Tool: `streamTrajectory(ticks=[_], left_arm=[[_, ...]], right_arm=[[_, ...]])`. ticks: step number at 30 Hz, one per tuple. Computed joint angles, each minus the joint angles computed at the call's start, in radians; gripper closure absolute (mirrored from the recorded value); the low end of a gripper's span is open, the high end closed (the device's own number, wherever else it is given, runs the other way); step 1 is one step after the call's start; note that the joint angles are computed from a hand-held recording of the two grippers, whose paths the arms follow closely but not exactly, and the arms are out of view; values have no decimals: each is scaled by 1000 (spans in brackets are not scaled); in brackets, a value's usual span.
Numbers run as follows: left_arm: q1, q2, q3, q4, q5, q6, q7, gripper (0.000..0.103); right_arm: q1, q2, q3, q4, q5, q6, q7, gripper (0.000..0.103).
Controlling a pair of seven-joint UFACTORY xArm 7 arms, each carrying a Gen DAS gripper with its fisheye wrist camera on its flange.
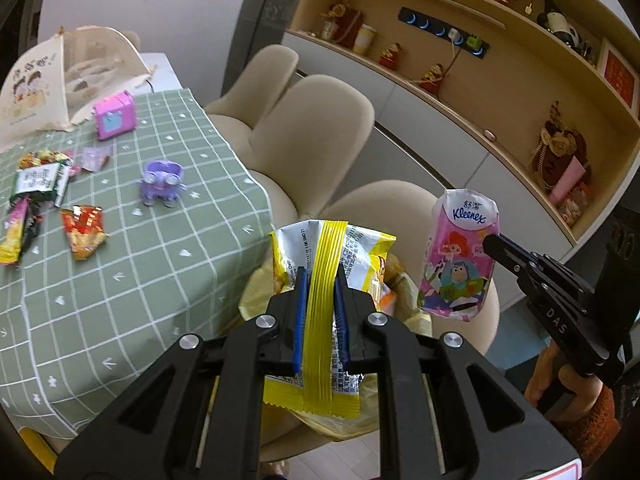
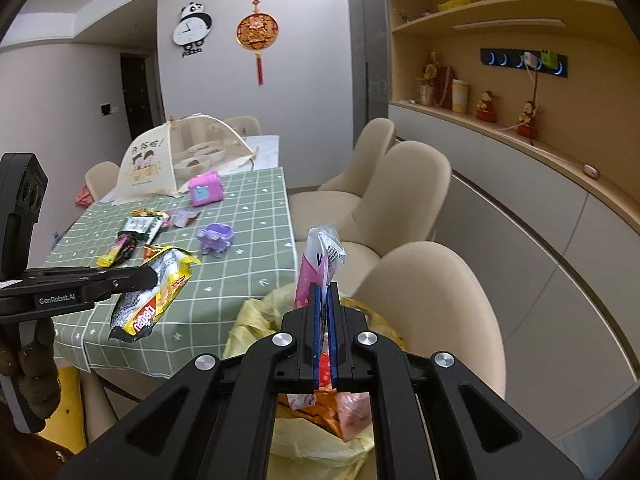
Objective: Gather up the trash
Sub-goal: 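Carry the yellow wrapper and pink tissue pack with both grippers to the trash bag, then open the left gripper over the trash bag while the right gripper releases the tissue pack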
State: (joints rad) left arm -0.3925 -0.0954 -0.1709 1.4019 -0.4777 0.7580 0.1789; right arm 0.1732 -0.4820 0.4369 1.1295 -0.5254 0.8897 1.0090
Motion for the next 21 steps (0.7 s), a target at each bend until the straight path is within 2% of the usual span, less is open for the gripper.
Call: streamTrajectory(ticks=[5,10,15,21], left_arm=[[-8,56,-6,42,-63,39,31,91],[-13,124,-28,96,-57,58,25,91],[-32,190,-55,150,3,49,18,91],[-74,262,-74,197,135,25,-23,89]], right_arm=[[-2,-23,-10,-21,10,12,-6,97],[-12,-50,-9,-41,12,30,-3,97],[-26,-80,-4,-61,25,50,16,97],[-35,-117,-6,-90,46,75,22,97]])
